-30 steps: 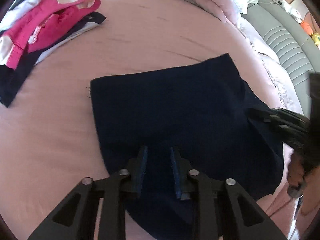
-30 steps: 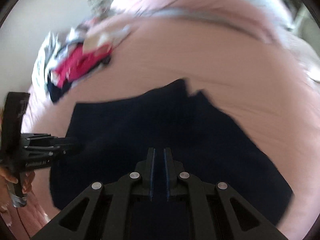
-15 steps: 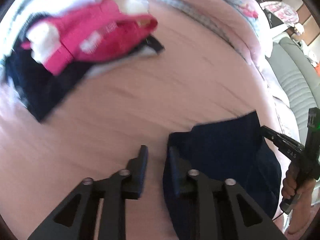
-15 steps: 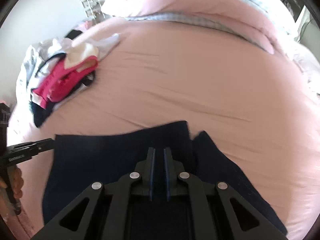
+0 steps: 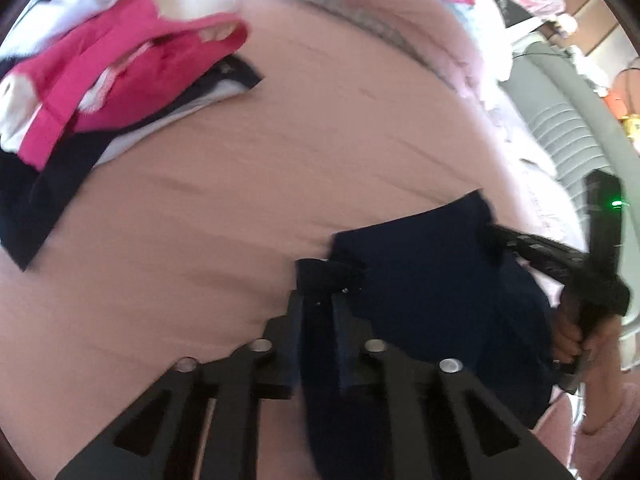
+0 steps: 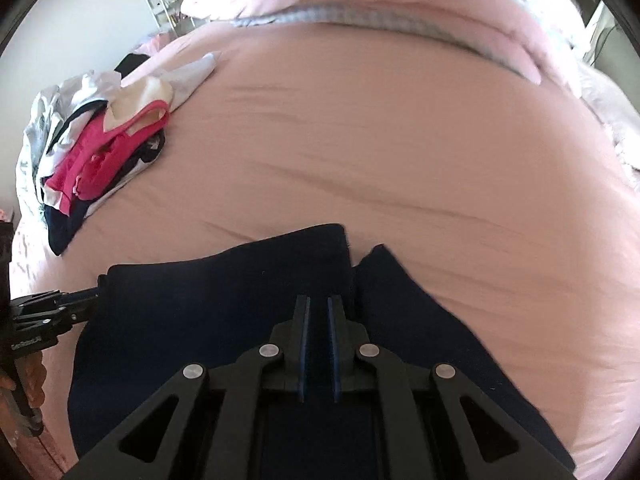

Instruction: Fold clothes

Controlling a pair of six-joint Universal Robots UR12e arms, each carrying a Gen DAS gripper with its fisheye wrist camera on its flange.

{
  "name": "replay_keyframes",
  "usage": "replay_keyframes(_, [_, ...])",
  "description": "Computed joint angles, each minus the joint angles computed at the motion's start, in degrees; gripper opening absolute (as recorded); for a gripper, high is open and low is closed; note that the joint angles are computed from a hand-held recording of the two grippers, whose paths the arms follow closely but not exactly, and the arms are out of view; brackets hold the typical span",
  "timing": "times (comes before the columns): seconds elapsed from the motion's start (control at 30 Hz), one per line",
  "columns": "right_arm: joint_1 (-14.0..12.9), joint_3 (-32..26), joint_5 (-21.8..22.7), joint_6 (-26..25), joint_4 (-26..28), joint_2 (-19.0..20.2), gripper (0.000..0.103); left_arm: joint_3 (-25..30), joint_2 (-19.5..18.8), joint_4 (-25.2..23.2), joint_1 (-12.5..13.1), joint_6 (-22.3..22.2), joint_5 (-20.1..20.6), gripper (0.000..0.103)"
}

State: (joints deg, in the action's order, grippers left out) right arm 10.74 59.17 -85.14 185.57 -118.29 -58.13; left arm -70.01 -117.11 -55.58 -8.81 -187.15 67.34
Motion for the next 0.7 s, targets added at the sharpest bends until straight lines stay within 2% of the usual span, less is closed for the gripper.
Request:
replay_keyframes(0.03, [0.18,0.27,-0.18,-0.52,-0.97,-0.15,0.008,-0.38,0.35,1.15,-0.16,0.11,1.96,0.004])
replay_keyframes(0.1, [0.55,0.32,-0.91,-1.35,-2.03,-0.15,0.008,-0.90,0.76,2.44,-0.28,0.06,6.38,0.003])
replay_keyframes(0.2, [1.09,-1.57,-2.42,-3.04,-0.25,1.29,0.008,-0.42,0.39,0.89,-0.46,-0.11,12.68,0.004])
replay_keyframes(0.23, [1.26,-2.23,-3.15,-3.61,0.20,1.97,0.008,-0.67,0.57,0.71,-0.46,-0.09,14.25,0.007])
replay_keyframes(0.37, [1.39,-3.39,-4.64,-2.25,-0.58,3.29,0.008,-0.43,1.04,0.06,-0.37,-1.43,15.64,0.009])
replay_keyframes(0.47, [1.23,-1.89,-3.94,0.51,-3.37,1.72,0.008,-1.95,2.42,4.17,-0.61,-1.99,18.17,0.012])
replay_keyframes(0.5, [1.06,-0.95,-2.67,1.21,-3.61,0.69,0.008,-2.42,2.88,5.27,-0.37,-1.41,16.71,0.013])
replay_keyframes(0.53, [0.84,0.35,-1.13,1.81,-3.63,-0.61,0.008,-2.60,3.11,5.97,0.13,-0.43,12.84,0.013])
replay_keyframes(0.6, [0.70,3.52,1.04,2.07,-4.01,-3.23,0.008,-3.23,3.49,5.32,1.30,1.69,0.84,0.013])
replay_keyframes(0.63, [0.89,5.25,1.32,2.14,-4.38,-4.52,0.008,-3.74,3.52,4.58,1.70,1.10,-5.15,0.013])
replay_keyframes(0.67, [1.17,7.03,1.29,2.27,-4.72,-5.85,0.008,-4.22,3.53,2.97,1.62,1.22,-9.57,0.013])
replay_keyframes(0.7, [1.41,8.79,1.42,2.55,-5.08,-7.10,0.008,-4.14,3.38,0.03,1.05,3.12,-11.59,0.013])
